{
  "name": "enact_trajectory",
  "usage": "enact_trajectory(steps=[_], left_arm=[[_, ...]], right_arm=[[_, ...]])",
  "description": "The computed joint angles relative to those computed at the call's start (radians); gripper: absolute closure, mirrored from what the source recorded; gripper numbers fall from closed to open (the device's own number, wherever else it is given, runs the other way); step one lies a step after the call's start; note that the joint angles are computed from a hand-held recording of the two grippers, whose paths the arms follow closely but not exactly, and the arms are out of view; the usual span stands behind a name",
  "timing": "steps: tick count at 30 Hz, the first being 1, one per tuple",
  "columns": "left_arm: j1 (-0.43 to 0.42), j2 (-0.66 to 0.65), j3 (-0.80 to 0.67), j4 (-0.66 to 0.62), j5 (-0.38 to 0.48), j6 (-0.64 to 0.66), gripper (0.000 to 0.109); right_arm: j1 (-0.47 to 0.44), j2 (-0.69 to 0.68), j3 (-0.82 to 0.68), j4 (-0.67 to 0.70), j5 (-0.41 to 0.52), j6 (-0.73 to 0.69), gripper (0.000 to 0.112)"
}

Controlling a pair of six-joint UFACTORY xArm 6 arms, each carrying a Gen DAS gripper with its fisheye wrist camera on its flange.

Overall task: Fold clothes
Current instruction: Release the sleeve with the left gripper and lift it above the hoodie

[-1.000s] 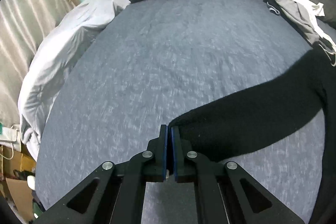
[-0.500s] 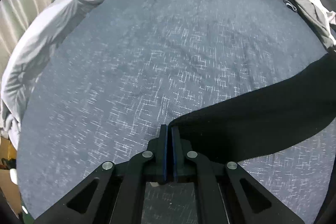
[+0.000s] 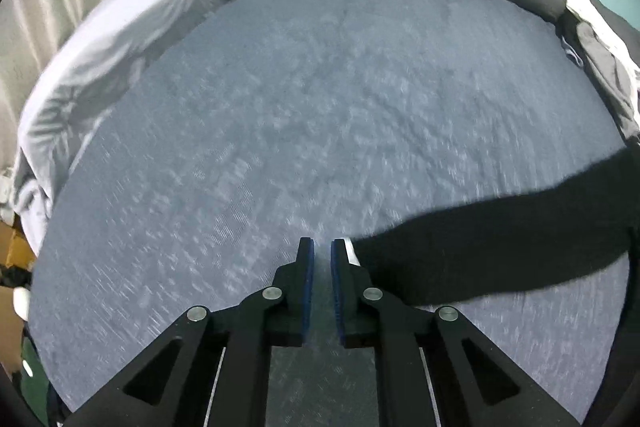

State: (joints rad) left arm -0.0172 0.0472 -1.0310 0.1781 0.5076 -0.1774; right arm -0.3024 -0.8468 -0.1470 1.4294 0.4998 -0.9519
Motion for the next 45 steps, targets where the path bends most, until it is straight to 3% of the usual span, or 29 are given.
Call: enact_trajectory(steps=[8,12,13,14,16,23,29,31,39,43,45], left_arm=[[-0.015,-0.006,0.062,-0.199,-0.018,0.069,0.098],[-0.02,-0.006,0.077,-0.186,-0.029,0.06,0.1],[-0.021,-0.008,0.081,-0.187,-0.031,0.059,0.108],[-0.022,-0.012,0.085,-0.171,-0.034,0.049,0.108],[-0.027,-0.023,0.093,-0.084,-0.036,-0.008,0.109],[-0.013,-0.055,0.115,-0.027,-0.039,-0.056,0.109],[-0.045,-0.127,0.169,-0.058,-0.054,0.005,0.108],[-0.057,-0.136,0.166,-0.122,-0.057,0.07,0.108],[-0.246,-0.235,0.25,-0.279,-0.031,0.105,0.105],[-0.353,-0.26,0.279,-0.331,-0.039,0.082,0.082],[-0.41,-0.264,0.291,-0.336,-0.06,0.052,0.081]], right_arm=[[0.001,-0.012,0.004,-0.005,0.0,0.004,0.069],[-0.004,-0.01,0.003,-0.002,0.005,0.0,0.069],[-0.005,-0.01,0.003,-0.002,0.006,0.0,0.069],[-0.006,-0.01,0.003,-0.002,0.007,0.0,0.069],[-0.007,-0.01,0.003,-0.002,0.008,0.0,0.069],[-0.003,0.0,-0.002,0.008,0.007,-0.009,0.069],[-0.005,-0.003,-0.002,-0.002,0.015,0.002,0.069],[-0.007,-0.004,-0.002,-0.018,0.023,0.014,0.069],[-0.03,-0.022,0.002,-0.118,0.049,0.101,0.069],[-0.073,-0.066,0.017,-0.175,0.091,0.169,0.069],[-0.105,-0.115,0.031,-0.207,0.125,0.198,0.069]])
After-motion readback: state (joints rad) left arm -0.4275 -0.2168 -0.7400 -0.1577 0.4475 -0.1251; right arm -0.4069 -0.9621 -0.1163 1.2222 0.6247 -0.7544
